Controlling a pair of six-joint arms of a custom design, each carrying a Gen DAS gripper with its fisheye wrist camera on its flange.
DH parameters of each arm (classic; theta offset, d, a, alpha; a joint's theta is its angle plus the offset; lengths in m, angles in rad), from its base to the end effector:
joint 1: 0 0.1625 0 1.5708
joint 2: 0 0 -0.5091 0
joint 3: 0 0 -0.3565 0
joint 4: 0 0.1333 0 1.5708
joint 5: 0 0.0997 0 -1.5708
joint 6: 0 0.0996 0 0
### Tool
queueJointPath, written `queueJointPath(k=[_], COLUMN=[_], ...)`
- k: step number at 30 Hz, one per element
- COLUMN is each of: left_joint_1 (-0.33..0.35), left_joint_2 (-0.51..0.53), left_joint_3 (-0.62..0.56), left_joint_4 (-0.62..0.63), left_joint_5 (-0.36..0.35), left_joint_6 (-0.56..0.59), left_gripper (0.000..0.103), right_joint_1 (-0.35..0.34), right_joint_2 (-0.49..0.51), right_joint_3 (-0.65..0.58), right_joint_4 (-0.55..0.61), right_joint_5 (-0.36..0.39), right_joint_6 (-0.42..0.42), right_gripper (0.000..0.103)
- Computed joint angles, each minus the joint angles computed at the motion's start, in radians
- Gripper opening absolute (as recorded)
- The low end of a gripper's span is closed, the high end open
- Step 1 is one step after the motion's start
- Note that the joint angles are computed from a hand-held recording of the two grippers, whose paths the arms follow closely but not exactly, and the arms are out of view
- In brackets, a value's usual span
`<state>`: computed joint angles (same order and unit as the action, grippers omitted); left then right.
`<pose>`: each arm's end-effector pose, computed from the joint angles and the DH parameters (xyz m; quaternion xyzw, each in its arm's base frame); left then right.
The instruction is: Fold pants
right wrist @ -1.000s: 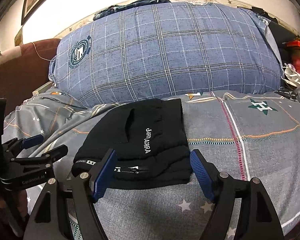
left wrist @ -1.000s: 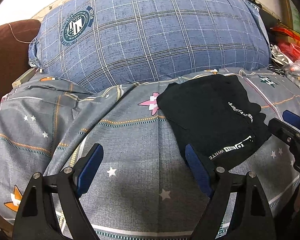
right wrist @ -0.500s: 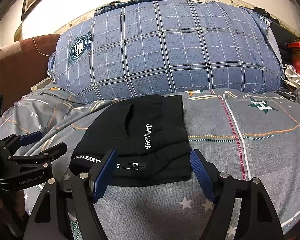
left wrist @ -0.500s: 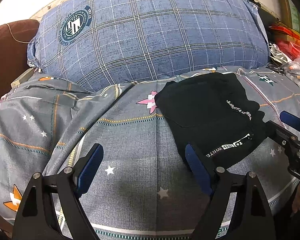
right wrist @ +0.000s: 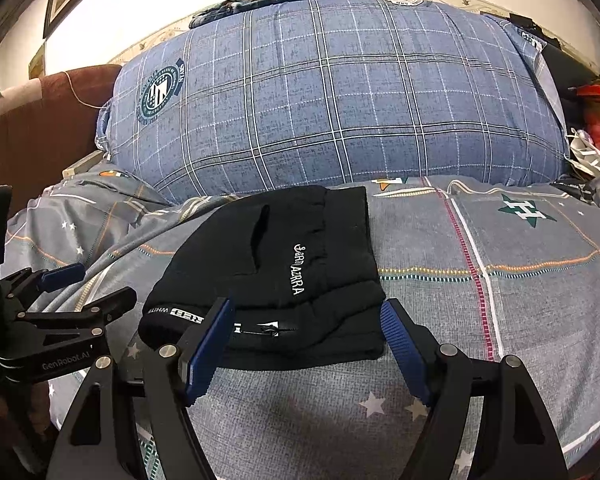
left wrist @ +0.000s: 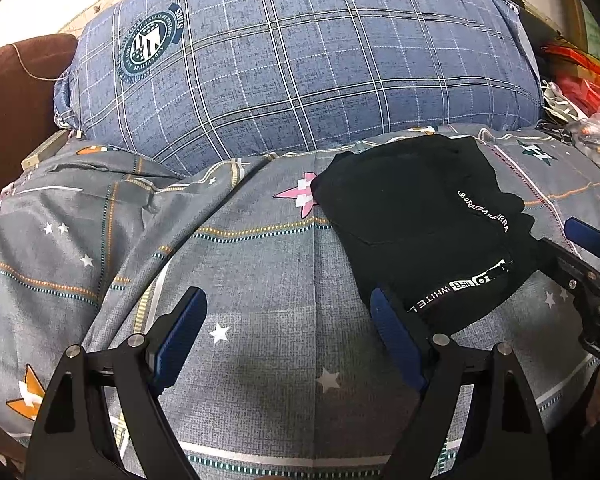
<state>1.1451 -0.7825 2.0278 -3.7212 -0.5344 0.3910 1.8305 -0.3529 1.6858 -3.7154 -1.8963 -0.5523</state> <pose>-0.0386 -0.6155 0.2307 0.1115 0.8030 -0.3875 0.4388 0.2775 -0.6493 -0.0006 0.2993 -0.8582 0.3637 0.2041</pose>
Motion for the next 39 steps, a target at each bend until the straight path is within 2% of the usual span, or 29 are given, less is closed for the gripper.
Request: queueJointPath(k=[10,22,39], left_joint_1=[0.009,0.009,0.017], left_joint_2=[-0.016,-0.014,-0.02], left_joint_3=[0.001,0.004,0.006], left_joint_4=[0.023,0.025,0.075], left_joint_5=[-0.009,-0.008,-0.029], left_joint_6=[-0.061,-0.083,-0.113], left_gripper=[0.085,0.085,0.085], right_joint_1=[0.012,0.019,0.018], right_joint_2=[0.017,0.028,0.029], right_joint_3=[-0.009,-0.026,-0.032], right_joint_4=[-0.029,-0.042,-0.05], right_joint_5=[-0.042,-0.094,-0.108], right_joint_6=[-0.047,-0.063,-0.089], right_gripper=[0.077,0.077,0.077])
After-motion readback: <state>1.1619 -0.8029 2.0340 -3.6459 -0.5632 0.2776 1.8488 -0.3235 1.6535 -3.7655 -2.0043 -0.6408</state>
